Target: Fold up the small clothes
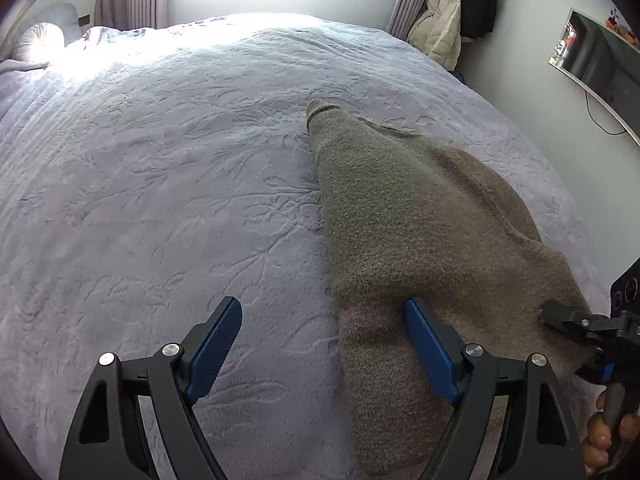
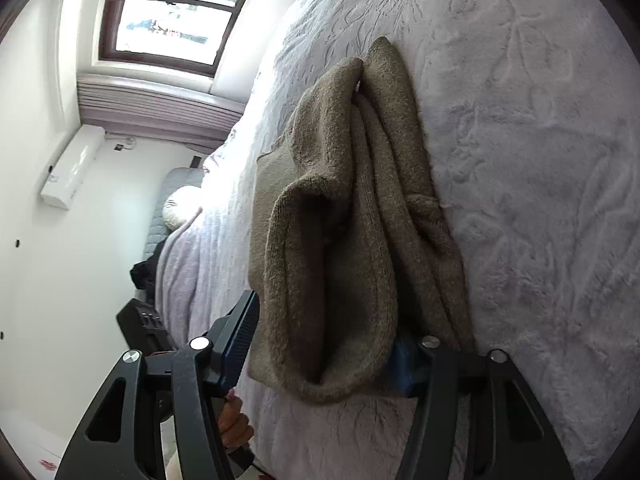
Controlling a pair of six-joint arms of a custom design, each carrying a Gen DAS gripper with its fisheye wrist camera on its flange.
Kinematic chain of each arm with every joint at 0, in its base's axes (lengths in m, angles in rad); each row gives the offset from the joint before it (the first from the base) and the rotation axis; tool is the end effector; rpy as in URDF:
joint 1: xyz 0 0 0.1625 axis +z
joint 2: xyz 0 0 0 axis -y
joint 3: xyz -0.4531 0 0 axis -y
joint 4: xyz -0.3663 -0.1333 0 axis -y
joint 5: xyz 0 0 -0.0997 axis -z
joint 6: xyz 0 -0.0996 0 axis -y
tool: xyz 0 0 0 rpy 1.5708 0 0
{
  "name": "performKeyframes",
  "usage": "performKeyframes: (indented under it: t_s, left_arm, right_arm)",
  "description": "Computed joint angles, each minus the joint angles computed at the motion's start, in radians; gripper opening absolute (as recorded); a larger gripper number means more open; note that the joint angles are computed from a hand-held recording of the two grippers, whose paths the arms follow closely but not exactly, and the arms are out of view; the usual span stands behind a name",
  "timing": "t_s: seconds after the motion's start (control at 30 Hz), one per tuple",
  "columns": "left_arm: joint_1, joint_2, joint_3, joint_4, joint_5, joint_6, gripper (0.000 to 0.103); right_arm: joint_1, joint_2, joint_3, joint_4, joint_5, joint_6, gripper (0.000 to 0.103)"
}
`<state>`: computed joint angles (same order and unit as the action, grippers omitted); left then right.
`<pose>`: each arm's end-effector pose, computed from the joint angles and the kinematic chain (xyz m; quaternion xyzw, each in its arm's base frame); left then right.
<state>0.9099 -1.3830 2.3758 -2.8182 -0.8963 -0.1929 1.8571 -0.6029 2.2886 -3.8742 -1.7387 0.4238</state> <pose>-0.0917 -0.4364 0.2507 0.1762 0.9203 -0.2450 0.2492 0.2445 -0.4173 0.0332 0.0906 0.9453 -0.3118 0.0304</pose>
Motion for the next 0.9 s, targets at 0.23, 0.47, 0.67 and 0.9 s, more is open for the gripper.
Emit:
performKeyframes:
  t_s: [0.23, 0.47, 0.67, 0.9]
  left_arm:
    - [-0.072, -0.023, 0.039, 0.012, 0.045, 0.051, 0.084]
    - [-0.073, -0.008, 0.074, 0.005, 0.068, 0.056, 0.092]
    - [-0.059, -0.113, 0.045, 0.152, 0.046, 0.036, 0.092]
    - [-0.058, -0.201, 0.038, 0.278, 0.034, -0.006, 0.092]
  right_arm:
    - [0.111, -0.020, 0.012, -0.075, -0.128, -0.093, 0.010]
    - [-0.002, 0.075, 0.093, -0.232, -0.051, -0.054, 0.011]
    - [0.079, 0.012, 0.103, -0.117, -0.196, -0.070, 0.018]
    - [0.121, -0.003, 0.190, -0.238, -0.241, 0.016, 0.022]
